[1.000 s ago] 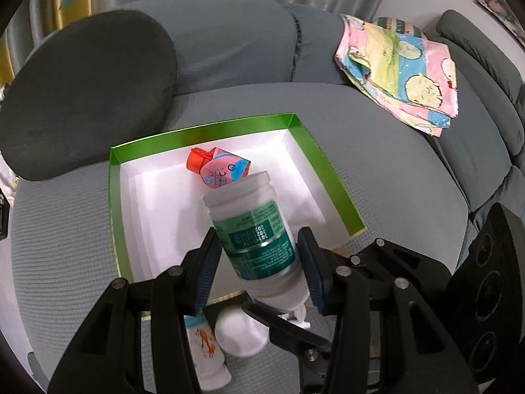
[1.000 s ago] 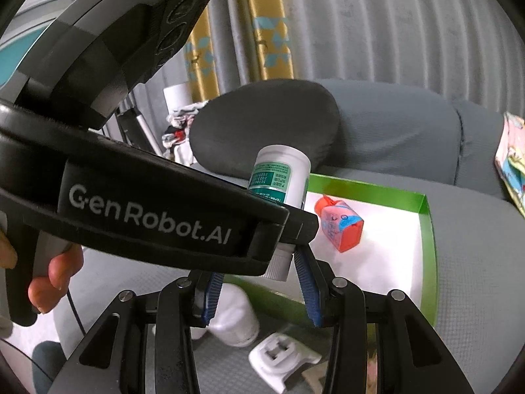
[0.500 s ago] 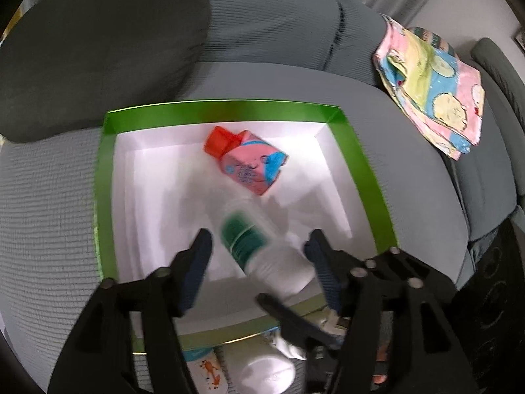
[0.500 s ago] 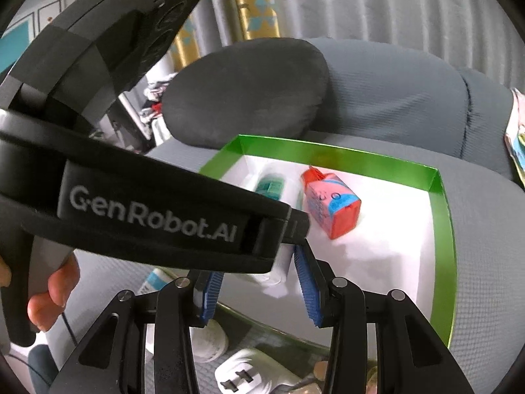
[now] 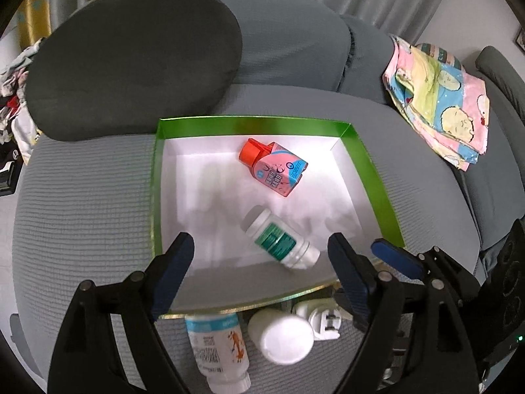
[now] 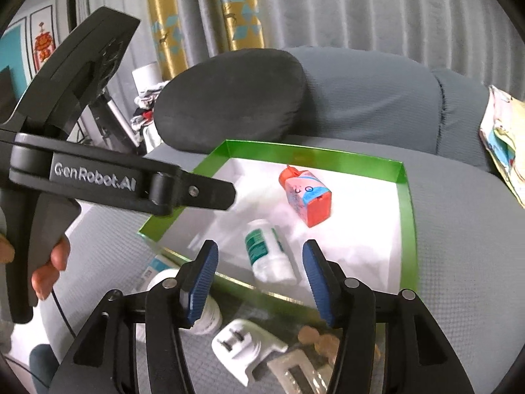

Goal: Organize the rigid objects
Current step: 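Withdraw the right gripper and move it to the large blue-label bottle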

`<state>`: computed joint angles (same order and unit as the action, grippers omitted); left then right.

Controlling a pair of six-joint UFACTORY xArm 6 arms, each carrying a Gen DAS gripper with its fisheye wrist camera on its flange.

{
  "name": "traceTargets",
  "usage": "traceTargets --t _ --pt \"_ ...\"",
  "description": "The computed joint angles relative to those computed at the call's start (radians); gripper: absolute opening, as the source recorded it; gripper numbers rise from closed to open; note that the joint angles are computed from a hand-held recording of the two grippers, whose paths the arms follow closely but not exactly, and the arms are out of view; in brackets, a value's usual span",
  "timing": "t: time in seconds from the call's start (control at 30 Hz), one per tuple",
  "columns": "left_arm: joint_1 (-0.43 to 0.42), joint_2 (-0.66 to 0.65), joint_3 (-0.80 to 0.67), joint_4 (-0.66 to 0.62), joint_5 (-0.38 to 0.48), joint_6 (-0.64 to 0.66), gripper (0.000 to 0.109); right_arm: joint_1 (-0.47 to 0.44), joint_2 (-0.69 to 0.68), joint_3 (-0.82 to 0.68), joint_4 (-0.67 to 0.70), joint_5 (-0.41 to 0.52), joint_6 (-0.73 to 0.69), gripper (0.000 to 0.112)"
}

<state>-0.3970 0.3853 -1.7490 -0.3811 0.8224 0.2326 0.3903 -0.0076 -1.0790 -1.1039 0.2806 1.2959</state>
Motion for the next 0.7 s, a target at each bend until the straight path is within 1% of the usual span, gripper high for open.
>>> traceTargets --t 0.1,0.2,0.27,0.3,0.33,0.43,0.5,0.6,0.7 --pt "-0.001 -0.068 0.087 0.015 -0.051 0.003 0.083 0.019 -0.045 0.038 -0.045 0.021 0.055 0.057" --pt "0.001 -0.13 0.168 0.031 -0.085 0.006 0.083 0.038 -0.086 0.075 -0.061 0.039 0.081 0.058" --pt "0.005 -0.168 0.223 0.051 -0.108 0.002 0.084 0.053 -0.114 0.102 -0.063 0.05 0.093 0.062" --pt "0.008 -0.192 0.256 0.062 -0.115 0.003 0.084 0.06 -0.126 0.114 -0.067 0.054 0.103 0.068" --pt "0.01 -0.204 0.274 0.073 -0.121 -0.002 0.084 0.067 -0.136 0.126 -0.069 0.057 0.11 0.071" --pt "0.02 -0.244 0.34 0.11 -0.117 -0.013 0.084 0.095 -0.158 0.158 -0.053 0.061 0.107 0.072" --pt "0.026 -0.266 0.377 0.133 -0.107 -0.013 0.084 0.112 -0.163 0.177 -0.024 0.055 0.093 0.072" --pt "0.04 -0.309 0.463 0.172 -0.12 -0.013 0.084 0.119 -0.16 0.206 0.075 0.002 0.046 0.072" --pt "0.056 -0.34 0.528 0.147 -0.12 0.01 0.084 0.112 -0.15 0.246 0.243 -0.101 -0.037 0.072"
